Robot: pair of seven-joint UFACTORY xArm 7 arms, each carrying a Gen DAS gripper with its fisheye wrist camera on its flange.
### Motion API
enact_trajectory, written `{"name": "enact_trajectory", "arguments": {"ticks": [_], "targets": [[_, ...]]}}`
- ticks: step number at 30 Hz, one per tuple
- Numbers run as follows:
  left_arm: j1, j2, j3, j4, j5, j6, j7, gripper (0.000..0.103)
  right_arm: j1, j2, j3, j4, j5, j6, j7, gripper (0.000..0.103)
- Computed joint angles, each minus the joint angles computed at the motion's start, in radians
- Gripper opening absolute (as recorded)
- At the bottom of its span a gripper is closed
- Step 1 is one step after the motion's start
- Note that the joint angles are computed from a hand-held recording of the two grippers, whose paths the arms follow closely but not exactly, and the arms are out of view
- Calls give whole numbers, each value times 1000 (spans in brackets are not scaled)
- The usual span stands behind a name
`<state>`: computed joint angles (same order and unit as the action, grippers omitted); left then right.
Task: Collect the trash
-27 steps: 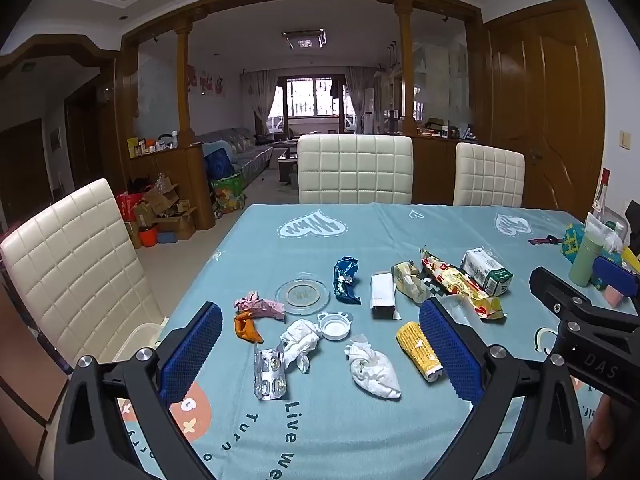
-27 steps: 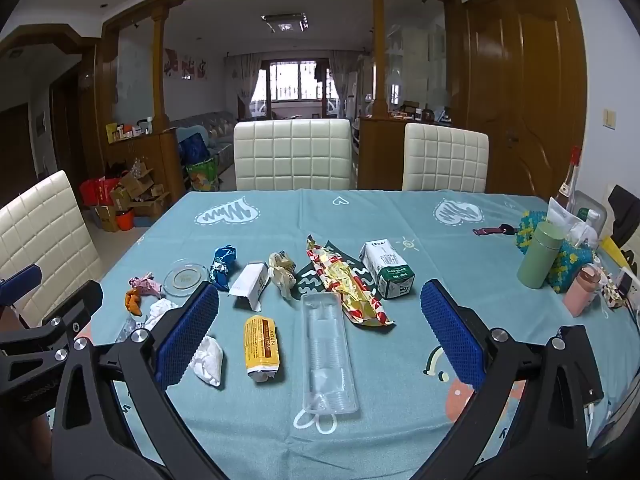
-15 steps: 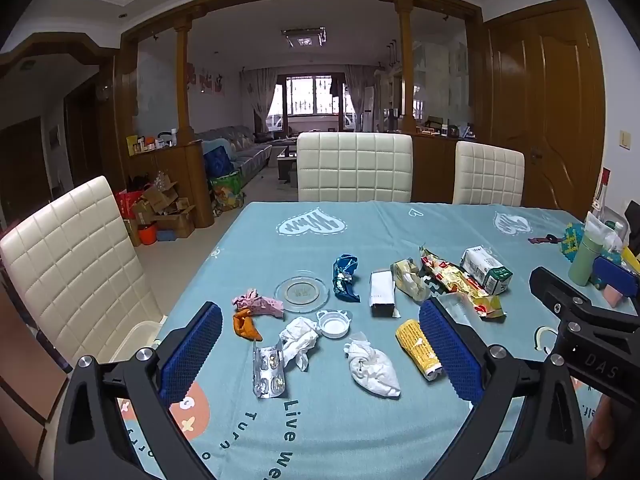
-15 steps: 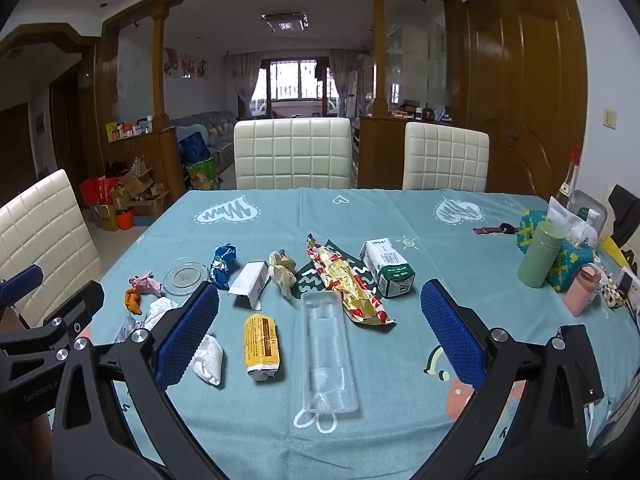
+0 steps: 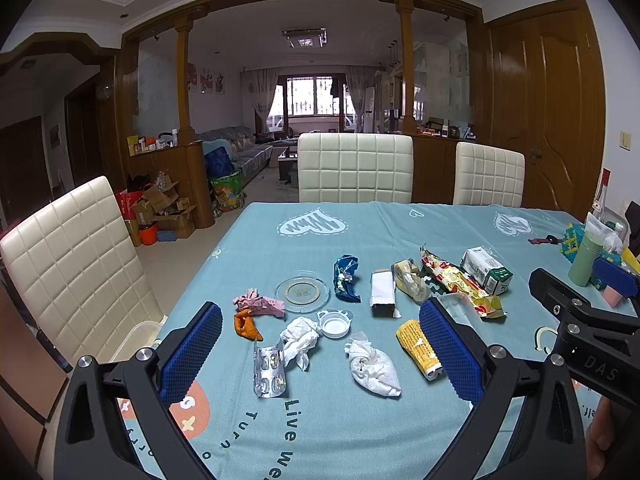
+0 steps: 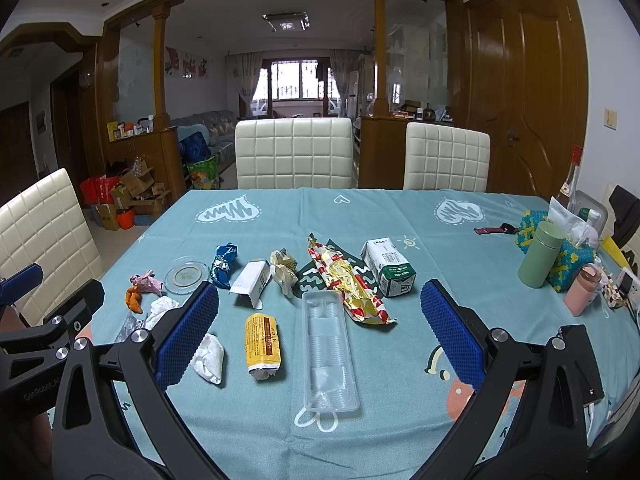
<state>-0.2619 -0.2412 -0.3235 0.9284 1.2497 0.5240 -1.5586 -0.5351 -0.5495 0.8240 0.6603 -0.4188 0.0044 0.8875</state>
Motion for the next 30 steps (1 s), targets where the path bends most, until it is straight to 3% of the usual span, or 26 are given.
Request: {"name": "enact_trajectory", "arguments": {"ticks": [30], "targets": [[0,-9,-4,-15,10,-1,-15,97,2,-2,3,1,-2,5,5,100]]}}
